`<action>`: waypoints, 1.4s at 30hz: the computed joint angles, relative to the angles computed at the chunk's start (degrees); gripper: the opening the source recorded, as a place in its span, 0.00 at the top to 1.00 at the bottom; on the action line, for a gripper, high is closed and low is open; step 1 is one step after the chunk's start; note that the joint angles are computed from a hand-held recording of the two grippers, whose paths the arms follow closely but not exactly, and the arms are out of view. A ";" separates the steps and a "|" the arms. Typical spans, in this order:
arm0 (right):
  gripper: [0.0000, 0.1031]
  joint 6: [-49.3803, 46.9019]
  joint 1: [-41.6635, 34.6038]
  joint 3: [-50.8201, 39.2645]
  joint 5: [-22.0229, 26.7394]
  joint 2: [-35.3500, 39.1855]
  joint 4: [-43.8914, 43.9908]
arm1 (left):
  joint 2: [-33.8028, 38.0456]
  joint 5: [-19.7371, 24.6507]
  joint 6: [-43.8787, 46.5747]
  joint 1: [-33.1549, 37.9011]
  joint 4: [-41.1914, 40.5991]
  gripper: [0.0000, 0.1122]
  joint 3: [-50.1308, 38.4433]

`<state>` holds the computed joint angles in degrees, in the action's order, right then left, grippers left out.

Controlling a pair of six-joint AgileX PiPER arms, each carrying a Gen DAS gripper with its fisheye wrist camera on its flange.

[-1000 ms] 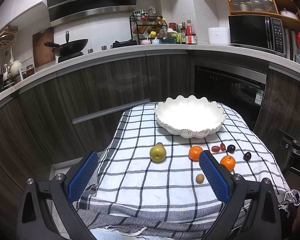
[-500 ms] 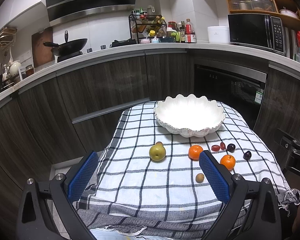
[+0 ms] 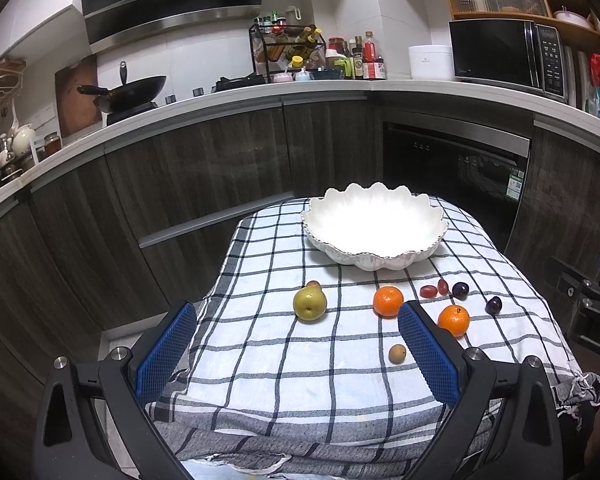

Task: Organize fruits
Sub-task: 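Move the right tool to the mandarin while the left tool approaches the small tan fruit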

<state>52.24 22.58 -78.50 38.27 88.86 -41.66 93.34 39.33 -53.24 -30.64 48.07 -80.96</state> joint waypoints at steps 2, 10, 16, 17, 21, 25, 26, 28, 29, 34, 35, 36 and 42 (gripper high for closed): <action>0.01 -0.50 -0.23 -0.22 0.06 0.24 0.62 | 0.30 -0.54 0.32 0.08 -0.30 0.09 -0.47; 0.01 -2.87 -1.69 -1.00 -0.46 1.22 3.82 | 2.49 -0.77 3.12 -0.62 -0.86 0.09 -3.12; 0.01 -3.96 -2.54 -1.67 -0.41 2.07 5.41 | 4.00 -2.33 7.08 -0.06 -4.22 0.09 -4.90; 0.01 -4.26 -2.69 -1.73 -0.44 2.15 5.57 | 4.44 -2.35 7.99 0.11 -5.10 0.09 -5.51; 0.01 -5.50 -3.21 -2.53 -0.70 3.04 6.34 | 5.70 -2.26 9.49 0.37 -6.15 0.09 -6.84; 0.01 -6.08 -3.64 -3.77 -0.28 4.56 6.16 | 7.10 -2.12 11.71 0.71 -7.78 0.09 -8.24; 0.01 -6.72 -3.89 -4.22 -0.24 5.05 6.85 | 7.40 -2.10 11.98 0.71 -7.98 0.09 -8.50; 0.01 -7.93 -4.38 -4.95 -0.18 5.82 8.08 | 8.35 -2.16 13.15 0.81 -8.77 0.09 -9.31; 0.01 -8.73 -4.64 -5.44 -0.21 6.32 8.75 | 9.13 -2.01 14.23 0.92 -9.43 0.09 -10.12; 0.01 -11.66 -6.00 -6.86 -1.21 8.06 11.12 | 11.85 -1.87 17.38 1.31 -11.45 0.09 -12.73; 0.01 -12.28 -6.23 -7.27 -1.29 8.50 11.70 | 12.65 -1.75 18.34 1.40 -12.13 0.09 -13.57; 0.01 -12.69 -6.37 -7.56 -1.36 8.85 12.09 | 13.14 -1.64 18.74 1.37 -12.37 0.09 -14.06; 0.01 -16.02 -7.72 -8.84 -2.42 11.01 15.35 | 16.21 -1.62 22.58 1.26 -15.56 0.11 -16.60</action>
<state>36.23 14.87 -87.34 35.85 99.87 -26.31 109.55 37.72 -30.66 -29.38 32.51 -97.57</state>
